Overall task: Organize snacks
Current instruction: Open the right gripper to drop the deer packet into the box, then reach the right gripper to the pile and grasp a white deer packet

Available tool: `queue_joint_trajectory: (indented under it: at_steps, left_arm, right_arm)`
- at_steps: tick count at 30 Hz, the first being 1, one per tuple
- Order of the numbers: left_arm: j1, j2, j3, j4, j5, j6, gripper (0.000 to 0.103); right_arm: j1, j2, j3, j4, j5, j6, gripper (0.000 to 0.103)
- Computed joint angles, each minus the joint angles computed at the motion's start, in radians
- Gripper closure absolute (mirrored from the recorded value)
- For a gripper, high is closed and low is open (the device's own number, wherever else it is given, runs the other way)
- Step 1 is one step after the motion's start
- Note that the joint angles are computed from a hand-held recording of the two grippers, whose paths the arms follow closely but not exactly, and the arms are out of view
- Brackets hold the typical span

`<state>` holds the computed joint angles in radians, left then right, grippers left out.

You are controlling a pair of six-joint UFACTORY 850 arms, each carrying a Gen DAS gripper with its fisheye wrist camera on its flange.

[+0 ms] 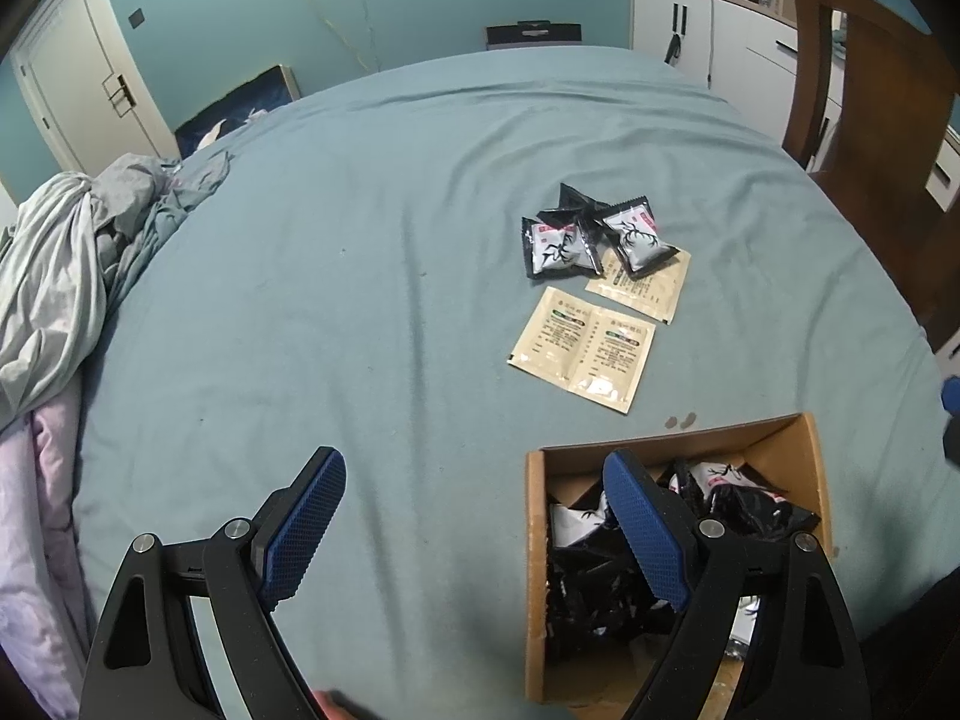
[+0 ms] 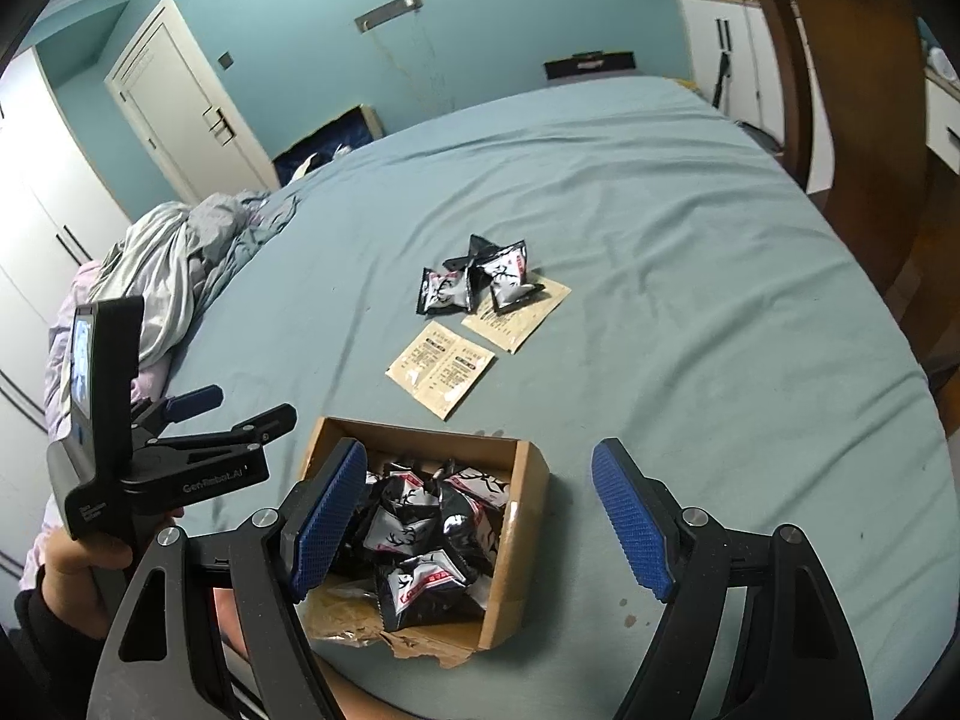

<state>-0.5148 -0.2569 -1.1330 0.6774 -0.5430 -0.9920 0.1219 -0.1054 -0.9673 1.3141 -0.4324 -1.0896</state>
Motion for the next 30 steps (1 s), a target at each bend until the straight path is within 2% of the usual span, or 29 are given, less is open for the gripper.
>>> queue_joint_trajectory:
  at_steps: [5,11,18,27,30]
  left_arm:
    - [0.003,-0.029,-0.024,-0.029,0.006,0.047,0.014]
    - [0.006,-0.074,-0.072,-0.08,0.012,0.115,0.014]
    - [0.012,-0.112,-0.107,-0.118,0.005,0.176,0.014]
    - [0.033,-0.137,-0.133,-0.247,0.014,0.287,0.014]
    - [0.044,-0.145,-0.139,-0.285,0.02,0.319,0.014]
  right_arm:
    - [-0.051,-0.128,-0.133,-0.063,-0.12,0.125,0.026]
    - [-0.067,-0.323,-0.341,-0.247,-0.234,0.365,0.026]
    - [-0.039,-0.493,-0.572,-0.442,-0.244,0.564,0.026]
    - [0.035,-0.625,-0.769,-0.587,-0.164,0.566,0.026]
    - [0.06,-0.703,-0.875,-0.641,-0.173,0.584,0.026]
